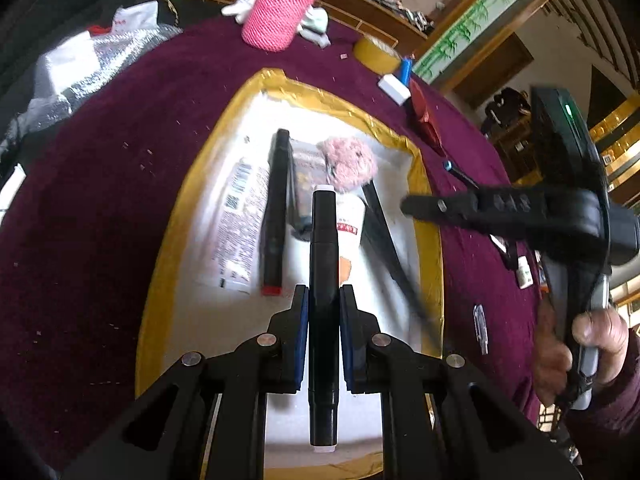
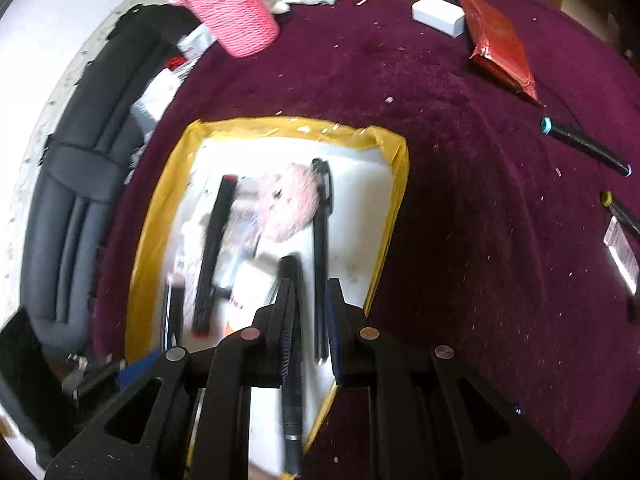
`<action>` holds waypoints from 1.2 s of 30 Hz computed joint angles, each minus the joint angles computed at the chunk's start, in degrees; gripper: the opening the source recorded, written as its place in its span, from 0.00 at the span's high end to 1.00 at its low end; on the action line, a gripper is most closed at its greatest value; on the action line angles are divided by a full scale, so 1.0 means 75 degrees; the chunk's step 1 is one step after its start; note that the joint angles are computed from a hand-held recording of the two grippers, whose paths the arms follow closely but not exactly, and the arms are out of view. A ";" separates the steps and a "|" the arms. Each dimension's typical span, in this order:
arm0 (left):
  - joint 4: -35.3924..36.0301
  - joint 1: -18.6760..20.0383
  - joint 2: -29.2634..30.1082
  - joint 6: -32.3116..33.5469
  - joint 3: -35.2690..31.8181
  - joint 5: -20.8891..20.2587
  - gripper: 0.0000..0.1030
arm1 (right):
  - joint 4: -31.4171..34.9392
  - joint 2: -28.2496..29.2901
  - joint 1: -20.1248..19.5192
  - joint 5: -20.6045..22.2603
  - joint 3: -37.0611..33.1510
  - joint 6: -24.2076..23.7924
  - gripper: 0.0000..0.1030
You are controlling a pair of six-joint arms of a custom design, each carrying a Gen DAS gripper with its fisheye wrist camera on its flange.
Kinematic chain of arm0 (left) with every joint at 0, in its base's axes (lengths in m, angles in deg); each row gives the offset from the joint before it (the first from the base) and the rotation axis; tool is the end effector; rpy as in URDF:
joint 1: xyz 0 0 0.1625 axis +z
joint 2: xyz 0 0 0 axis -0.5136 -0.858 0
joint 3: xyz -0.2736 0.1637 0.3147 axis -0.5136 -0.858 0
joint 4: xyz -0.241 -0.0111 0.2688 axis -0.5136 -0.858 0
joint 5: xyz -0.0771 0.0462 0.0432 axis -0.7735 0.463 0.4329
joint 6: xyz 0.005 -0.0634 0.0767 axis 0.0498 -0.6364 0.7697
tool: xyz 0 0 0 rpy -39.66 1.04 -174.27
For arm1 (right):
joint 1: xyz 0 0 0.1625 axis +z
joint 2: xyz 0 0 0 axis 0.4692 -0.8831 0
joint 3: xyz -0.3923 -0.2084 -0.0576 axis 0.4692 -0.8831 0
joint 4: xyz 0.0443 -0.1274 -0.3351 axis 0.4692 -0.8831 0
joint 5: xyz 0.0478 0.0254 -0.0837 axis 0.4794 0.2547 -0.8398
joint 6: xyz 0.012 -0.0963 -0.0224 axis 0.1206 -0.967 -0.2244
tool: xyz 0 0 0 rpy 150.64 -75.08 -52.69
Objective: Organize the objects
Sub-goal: 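Carry marker and pen into the yellow-bordered tray and open both tools, then grasp the clear lighter with the left tool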
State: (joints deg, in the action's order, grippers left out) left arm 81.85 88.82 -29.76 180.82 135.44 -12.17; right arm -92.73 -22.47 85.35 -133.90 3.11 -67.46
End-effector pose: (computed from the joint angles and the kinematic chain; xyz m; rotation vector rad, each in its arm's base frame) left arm 0.0368 -0.3214 0.2280 -0.4484 2.5354 -0.9591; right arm 0.3467 -0.5512 -0.1412 0.9643 -2.6089 -0.2291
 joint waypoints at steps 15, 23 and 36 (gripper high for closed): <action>0.0934 -0.0489 -0.0261 -0.0039 -0.0558 -0.0746 0.47 | -0.6403 -0.0525 0.1011 -0.1350 0.2132 -0.2085 0.01; 0.2084 -0.1376 0.0404 -0.0820 -0.0797 -0.1719 0.46 | -0.4356 -0.0800 0.0251 -0.2159 0.2119 -0.0278 0.00; 0.2003 -0.0766 0.1004 -0.0086 -0.1696 0.0017 0.43 | -0.5624 -0.1763 -0.0687 -0.2196 0.3112 0.0252 0.00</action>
